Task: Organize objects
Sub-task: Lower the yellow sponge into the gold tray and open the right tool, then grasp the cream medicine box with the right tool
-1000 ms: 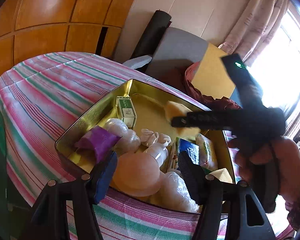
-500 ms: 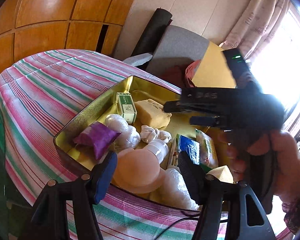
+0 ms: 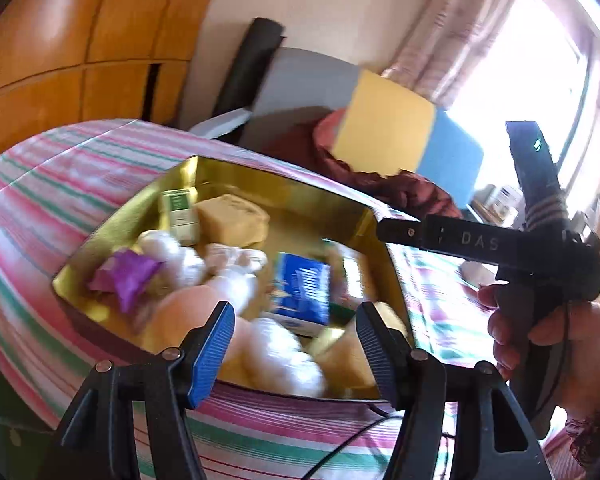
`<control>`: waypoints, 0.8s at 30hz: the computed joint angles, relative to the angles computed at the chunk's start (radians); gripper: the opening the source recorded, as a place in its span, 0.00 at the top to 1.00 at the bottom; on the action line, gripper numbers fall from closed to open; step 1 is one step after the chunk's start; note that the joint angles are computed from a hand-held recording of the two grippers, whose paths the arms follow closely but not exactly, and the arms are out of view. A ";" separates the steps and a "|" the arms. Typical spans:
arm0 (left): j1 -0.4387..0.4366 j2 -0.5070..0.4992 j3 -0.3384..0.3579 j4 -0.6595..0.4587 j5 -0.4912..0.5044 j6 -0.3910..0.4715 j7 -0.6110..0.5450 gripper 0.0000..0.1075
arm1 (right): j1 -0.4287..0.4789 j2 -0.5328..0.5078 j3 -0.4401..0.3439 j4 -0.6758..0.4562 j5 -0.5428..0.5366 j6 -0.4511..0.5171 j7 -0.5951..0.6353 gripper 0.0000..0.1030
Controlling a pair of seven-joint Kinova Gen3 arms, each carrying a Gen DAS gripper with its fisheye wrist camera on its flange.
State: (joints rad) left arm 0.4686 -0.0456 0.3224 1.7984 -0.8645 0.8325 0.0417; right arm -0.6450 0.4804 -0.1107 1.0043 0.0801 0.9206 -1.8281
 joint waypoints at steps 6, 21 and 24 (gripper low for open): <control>0.047 0.045 0.006 -0.052 0.003 0.000 -0.067 0.40 | 0.052 -0.107 0.038 0.215 0.027 -0.093 -0.119 0.15; 0.200 0.163 -0.057 -0.206 0.061 0.048 -0.243 0.40 | 0.286 -0.191 0.105 0.435 0.147 -0.195 -0.331 0.15; 0.228 0.185 -0.070 -0.241 0.067 0.068 -0.273 0.40 | 0.360 -0.134 0.088 0.362 0.078 -0.172 -0.261 0.15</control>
State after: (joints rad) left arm 0.6971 0.1394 0.2519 1.5577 -0.7978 0.9000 -0.2314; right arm -0.2846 0.3465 -0.0224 1.3664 0.1583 0.7485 -2.0890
